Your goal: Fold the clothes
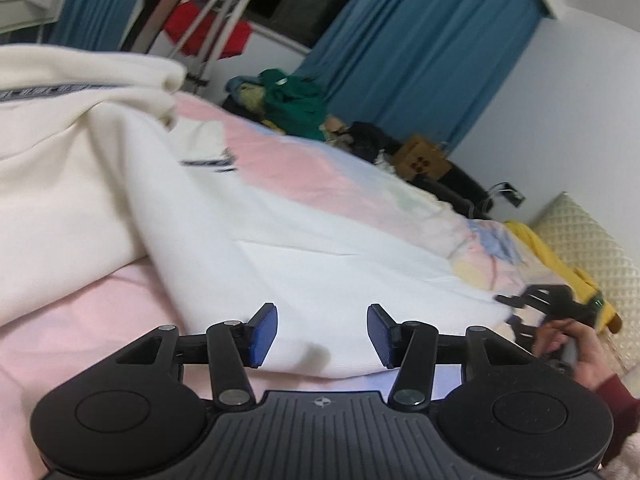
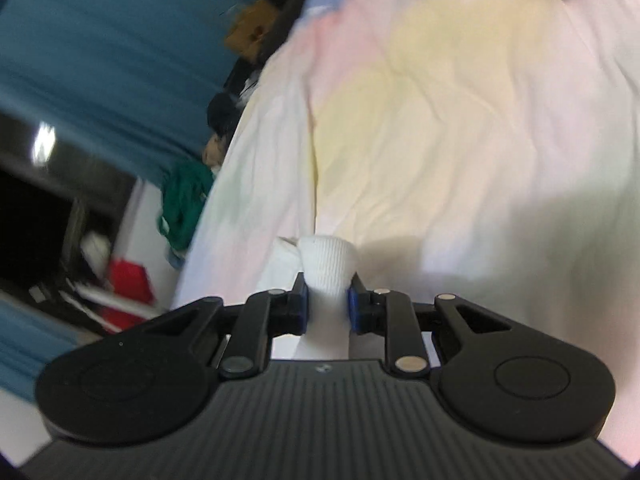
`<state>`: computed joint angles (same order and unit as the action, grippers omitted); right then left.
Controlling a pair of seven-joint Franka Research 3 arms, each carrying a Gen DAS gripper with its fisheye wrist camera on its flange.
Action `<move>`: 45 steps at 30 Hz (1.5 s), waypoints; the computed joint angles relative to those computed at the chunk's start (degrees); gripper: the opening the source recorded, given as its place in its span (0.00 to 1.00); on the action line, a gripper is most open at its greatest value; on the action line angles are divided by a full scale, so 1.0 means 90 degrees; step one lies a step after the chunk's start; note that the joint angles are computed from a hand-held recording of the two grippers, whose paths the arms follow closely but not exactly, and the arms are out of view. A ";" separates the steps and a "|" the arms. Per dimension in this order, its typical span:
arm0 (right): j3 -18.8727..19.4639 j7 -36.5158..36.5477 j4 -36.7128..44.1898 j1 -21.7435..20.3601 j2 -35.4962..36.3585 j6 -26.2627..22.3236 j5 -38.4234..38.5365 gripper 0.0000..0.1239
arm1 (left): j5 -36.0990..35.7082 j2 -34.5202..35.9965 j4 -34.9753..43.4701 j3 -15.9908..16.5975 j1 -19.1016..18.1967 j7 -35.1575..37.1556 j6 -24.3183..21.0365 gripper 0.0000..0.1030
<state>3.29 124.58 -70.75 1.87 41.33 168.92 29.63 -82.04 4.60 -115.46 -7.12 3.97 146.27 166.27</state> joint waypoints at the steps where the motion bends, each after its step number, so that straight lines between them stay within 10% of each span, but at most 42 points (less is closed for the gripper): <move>1: 0.0164 -0.0053 -0.0122 -0.0107 -0.0055 0.0079 0.0155 0.19 | 0.0216 0.0026 0.0003 0.0036 0.0017 -0.0343 -0.0048 0.53; 5: 0.0394 -0.0097 -0.0888 -0.0264 -0.0482 0.0402 0.0600 0.22 | 0.1080 0.0150 0.0069 0.0146 0.0171 -0.1852 -0.0142 0.63; 8: 0.0811 -0.0205 -0.1181 -0.0486 -0.0635 0.0562 0.1152 0.44 | 0.1802 0.0147 -0.0004 0.0200 0.0317 -0.3025 -0.0006 0.73; 13: 0.1298 -0.1366 -0.0673 -0.0833 -0.0397 -0.0270 0.1701 0.53 | 0.3009 0.0212 -0.0013 0.0394 0.0698 -0.5413 -0.0297 0.81; 18: -0.0348 -0.0273 0.0118 0.0327 0.0035 -0.0702 0.0063 0.22 | 0.3249 0.0273 -0.0154 0.0448 0.1075 -0.7217 -0.0085 0.85; 25: -0.0869 0.0685 0.1225 0.0637 0.0801 -0.0381 -0.1077 0.06 | 0.2312 0.0476 -0.0040 0.0186 0.1306 -0.7137 0.0392 0.87; 32: -0.1328 0.1627 0.2175 0.0783 0.1463 -0.0504 -0.1738 0.05 | 0.3644 0.0655 -0.0221 0.0244 0.1253 -0.8624 0.1346 0.64; 37: -0.1346 0.2155 0.2157 0.0748 0.1534 -0.0459 -0.1845 0.05 | 0.4345 0.0559 -0.0389 0.0359 0.1408 -0.9630 0.1383 0.21; 40: -0.1374 0.2303 0.1886 0.0762 0.1398 -0.0330 -0.2048 0.05 | 0.4381 0.0506 -0.0377 0.0147 0.1761 -0.9655 0.1483 0.14; 45: -0.1681 0.2561 0.1468 0.0928 0.1206 -0.0012 -0.2213 0.05 | 0.6245 -0.0045 -0.0639 0.0803 0.1638 -1.1108 0.1273 0.10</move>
